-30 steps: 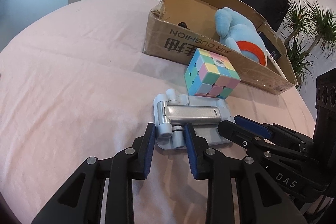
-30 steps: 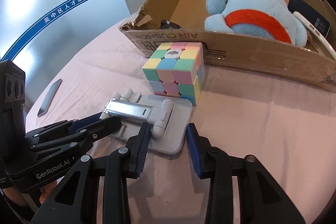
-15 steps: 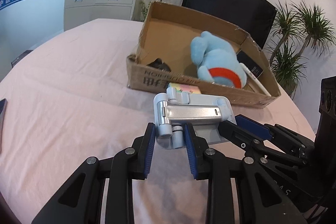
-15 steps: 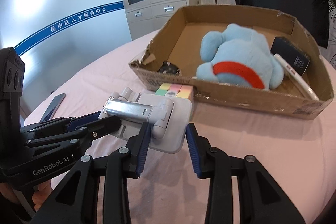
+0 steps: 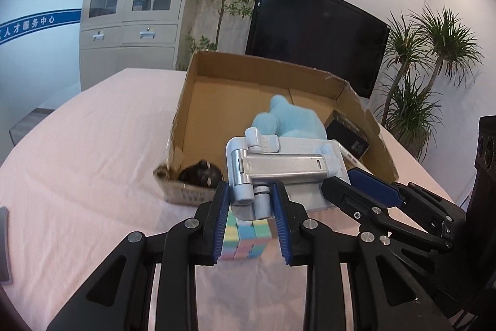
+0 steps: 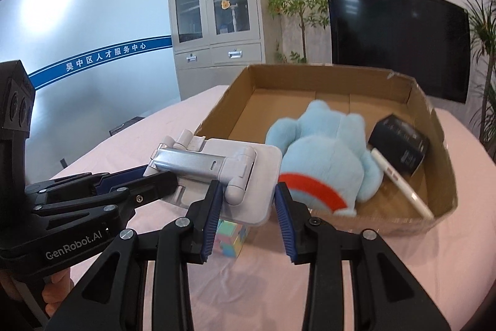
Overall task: Organize objects
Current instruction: 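Carry the phone stand over the box and release it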
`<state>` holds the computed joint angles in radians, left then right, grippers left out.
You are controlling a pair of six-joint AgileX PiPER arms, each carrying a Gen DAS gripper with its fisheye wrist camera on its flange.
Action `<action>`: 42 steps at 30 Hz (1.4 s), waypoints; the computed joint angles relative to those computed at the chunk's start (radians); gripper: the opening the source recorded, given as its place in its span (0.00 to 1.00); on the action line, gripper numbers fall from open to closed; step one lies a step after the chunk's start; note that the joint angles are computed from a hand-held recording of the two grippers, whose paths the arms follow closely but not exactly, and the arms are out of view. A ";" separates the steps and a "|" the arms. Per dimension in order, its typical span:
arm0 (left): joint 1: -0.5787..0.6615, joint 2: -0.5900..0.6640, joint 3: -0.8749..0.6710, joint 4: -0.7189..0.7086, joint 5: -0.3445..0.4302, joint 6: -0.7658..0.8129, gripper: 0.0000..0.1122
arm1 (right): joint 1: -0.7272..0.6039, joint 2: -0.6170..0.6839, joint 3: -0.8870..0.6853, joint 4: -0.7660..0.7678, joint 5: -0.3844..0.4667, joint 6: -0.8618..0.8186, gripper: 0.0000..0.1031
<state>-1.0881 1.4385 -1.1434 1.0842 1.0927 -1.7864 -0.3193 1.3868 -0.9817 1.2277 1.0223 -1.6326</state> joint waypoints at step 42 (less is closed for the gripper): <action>0.455 -0.077 0.076 -0.202 -0.411 0.299 0.66 | 0.116 0.205 -0.163 -0.065 -0.010 0.134 0.75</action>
